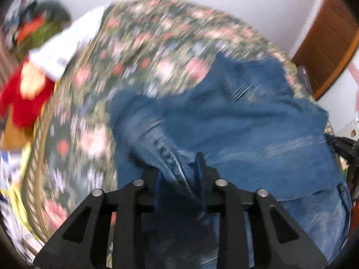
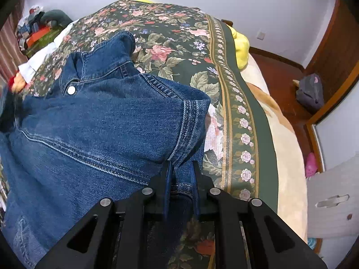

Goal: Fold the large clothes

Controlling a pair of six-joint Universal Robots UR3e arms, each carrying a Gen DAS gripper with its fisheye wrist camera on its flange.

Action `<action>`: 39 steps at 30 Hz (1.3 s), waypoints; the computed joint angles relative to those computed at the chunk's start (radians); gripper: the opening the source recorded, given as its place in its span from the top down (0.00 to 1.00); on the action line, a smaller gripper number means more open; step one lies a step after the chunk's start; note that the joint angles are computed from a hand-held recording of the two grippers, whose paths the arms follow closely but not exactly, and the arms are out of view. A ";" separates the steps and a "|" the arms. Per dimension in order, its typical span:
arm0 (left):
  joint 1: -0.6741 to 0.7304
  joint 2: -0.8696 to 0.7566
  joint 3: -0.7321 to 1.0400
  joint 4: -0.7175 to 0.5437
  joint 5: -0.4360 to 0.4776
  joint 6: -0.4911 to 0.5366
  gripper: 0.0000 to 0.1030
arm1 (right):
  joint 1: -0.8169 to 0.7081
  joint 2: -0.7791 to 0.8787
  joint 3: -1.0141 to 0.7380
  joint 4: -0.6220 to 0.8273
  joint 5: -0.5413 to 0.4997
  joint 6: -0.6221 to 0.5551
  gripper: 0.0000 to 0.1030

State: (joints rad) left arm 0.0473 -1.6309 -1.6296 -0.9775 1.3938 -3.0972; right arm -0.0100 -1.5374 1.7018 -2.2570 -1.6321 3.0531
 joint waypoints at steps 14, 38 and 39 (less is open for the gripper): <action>0.222 0.304 -0.438 0.052 -0.060 0.054 0.39 | 0.128 0.037 -0.005 -0.018 -0.249 -0.028 0.84; 0.261 -0.071 0.082 -0.045 -0.151 0.005 0.35 | -0.191 0.025 -0.233 0.193 0.329 0.068 0.37; 0.263 -0.106 0.108 -0.051 -0.163 -0.004 0.35 | -0.190 0.052 -0.249 0.191 0.333 0.074 0.37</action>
State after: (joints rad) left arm 0.3104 -1.7372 -1.5217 -1.0285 1.2309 -3.1011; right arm -0.1999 -1.4858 1.4532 -2.0656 -1.2993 3.1269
